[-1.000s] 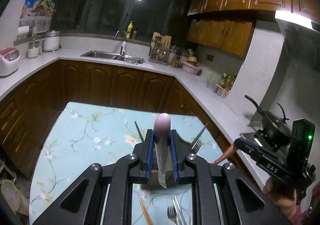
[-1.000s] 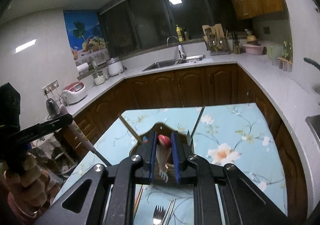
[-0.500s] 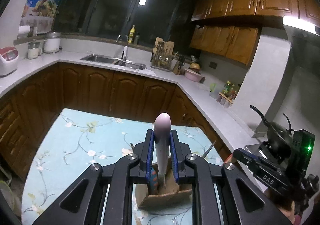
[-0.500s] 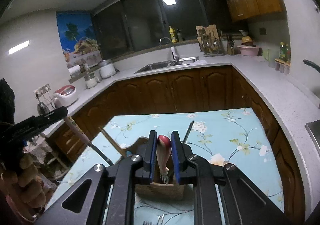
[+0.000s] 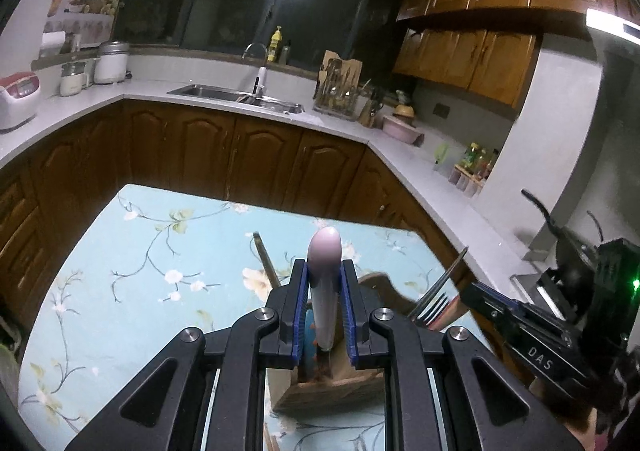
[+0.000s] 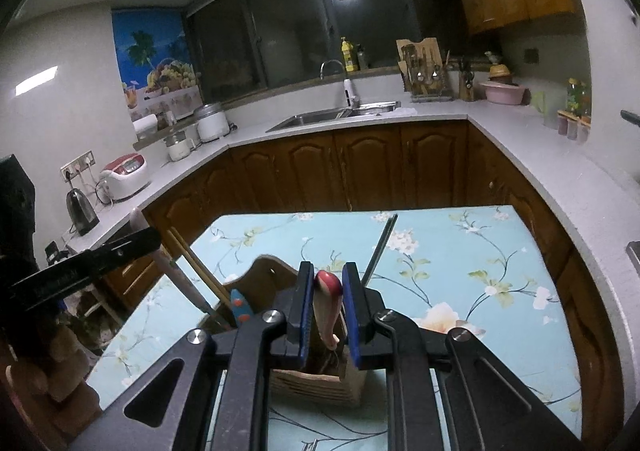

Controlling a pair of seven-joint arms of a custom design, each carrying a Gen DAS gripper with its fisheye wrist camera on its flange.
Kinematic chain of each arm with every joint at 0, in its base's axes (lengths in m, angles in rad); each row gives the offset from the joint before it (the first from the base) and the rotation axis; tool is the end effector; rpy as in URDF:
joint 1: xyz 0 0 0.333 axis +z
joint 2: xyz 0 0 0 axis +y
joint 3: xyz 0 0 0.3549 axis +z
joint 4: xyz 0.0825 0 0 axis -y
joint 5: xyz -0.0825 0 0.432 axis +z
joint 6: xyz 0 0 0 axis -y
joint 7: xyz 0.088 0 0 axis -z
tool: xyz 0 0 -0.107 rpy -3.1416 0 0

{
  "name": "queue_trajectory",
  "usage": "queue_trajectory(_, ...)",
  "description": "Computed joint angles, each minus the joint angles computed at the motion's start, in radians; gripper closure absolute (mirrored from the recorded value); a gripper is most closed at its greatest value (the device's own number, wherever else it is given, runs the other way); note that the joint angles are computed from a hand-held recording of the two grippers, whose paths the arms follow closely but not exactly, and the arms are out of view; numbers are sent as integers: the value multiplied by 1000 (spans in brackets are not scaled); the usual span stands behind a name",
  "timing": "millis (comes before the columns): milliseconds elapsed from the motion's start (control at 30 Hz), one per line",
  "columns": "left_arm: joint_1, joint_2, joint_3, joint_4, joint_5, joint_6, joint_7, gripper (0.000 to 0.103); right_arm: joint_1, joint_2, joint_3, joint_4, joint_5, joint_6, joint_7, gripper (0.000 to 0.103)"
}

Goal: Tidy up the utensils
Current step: 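Lower the knife and fork into the holder and open both grippers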

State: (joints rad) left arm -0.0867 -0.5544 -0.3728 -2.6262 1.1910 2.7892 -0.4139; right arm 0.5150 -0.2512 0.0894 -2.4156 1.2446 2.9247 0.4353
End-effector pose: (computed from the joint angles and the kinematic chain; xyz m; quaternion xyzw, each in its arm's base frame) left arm 0.3665 -0.2347 0.4708 -0.7428 0.4532 -0.3889 0.3027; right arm 0.4522 0.2419 0.4725 -0.7954 0.4142 -0.1081 0.4290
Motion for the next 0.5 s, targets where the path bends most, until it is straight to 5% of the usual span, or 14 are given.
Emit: queue_trajectory(500, -16, 142, 32, 56, -2, -9, 38, 89, -12, 48, 8, 0, 60, -22, -34, 89)
